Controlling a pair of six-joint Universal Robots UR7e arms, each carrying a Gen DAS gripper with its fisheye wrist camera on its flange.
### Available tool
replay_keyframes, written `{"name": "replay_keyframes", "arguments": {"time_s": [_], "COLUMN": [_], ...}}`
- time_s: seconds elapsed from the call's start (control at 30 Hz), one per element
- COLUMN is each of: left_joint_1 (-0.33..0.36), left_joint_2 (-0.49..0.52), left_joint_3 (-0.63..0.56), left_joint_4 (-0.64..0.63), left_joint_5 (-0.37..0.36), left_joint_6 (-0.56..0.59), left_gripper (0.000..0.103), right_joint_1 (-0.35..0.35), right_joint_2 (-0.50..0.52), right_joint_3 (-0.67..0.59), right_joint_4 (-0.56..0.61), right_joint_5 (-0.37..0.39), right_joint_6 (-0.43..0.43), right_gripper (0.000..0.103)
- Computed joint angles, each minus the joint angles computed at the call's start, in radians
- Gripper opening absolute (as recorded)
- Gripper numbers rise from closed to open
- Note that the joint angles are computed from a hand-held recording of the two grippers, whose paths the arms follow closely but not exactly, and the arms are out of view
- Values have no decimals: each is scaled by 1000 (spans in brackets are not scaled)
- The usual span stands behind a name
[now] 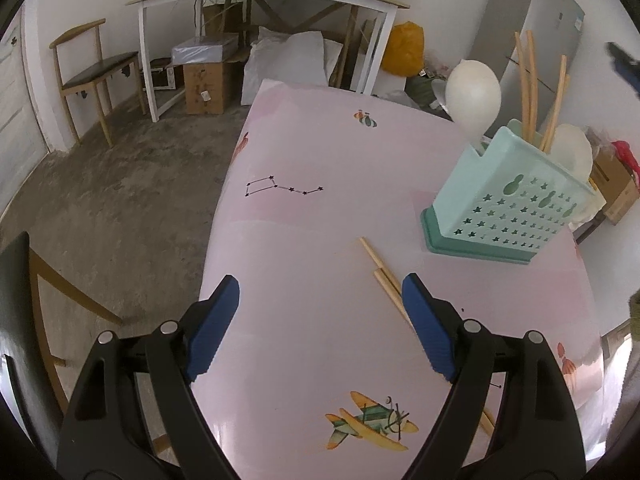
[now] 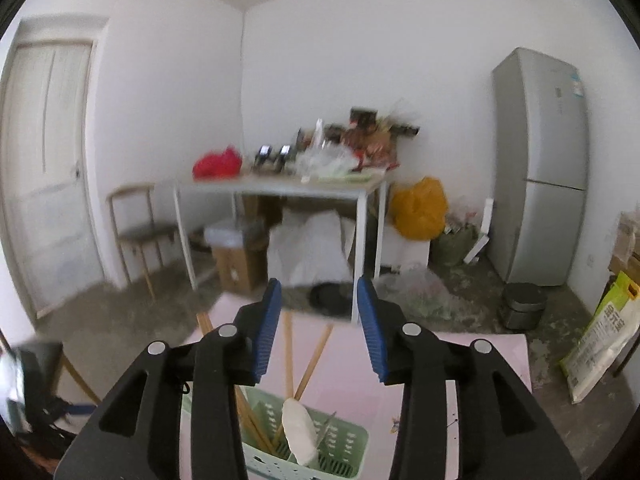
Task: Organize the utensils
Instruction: 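Reach the right gripper to a wooden chopstick on the table and close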
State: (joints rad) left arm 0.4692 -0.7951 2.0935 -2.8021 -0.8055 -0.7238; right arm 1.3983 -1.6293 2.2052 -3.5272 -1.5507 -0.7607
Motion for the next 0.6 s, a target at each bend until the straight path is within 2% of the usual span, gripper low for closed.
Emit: {"name": "replay_keyframes", "arguments": {"time_s": [0.13,0.2,0.27,0.33,0.43,0.5,0.53,0.57,0.6], "left_joint_1": [6,10,11,11,13,11,9,7,6], "left_joint_2": [-6,-10,-10,-6,-2,1,4,7,6], "left_joint_3": [1,0,-2,-8,-10,-10,-10,-10,-7], "left_joint_4": [36,63,92,116,128,127,132,134,131], "left_joint_5": [10,15,22,21,5,2,3,2,1], "left_joint_6": [-30,-45,-63,-83,-101,-99,-100,-101,-99], "left_gripper": [80,81,81,82,82,82,82,82,82], "right_joint_1": [-71,-115,-152,-171,-159,-160,-148,-144,-152], "right_joint_2": [-137,-203,-246,-233,-112,-26,36,64,98], "right_joint_3": [101,158,209,249,294,302,301,304,299], "right_joint_4": [52,137,270,328,331,329,291,263,253], "right_joint_5": [160,240,278,261,111,41,-27,-56,-72], "right_joint_6": [50,34,-19,-49,-35,-18,-7,-4,7], "right_gripper": [39,43,49,49,48,38,30,24,23]}}
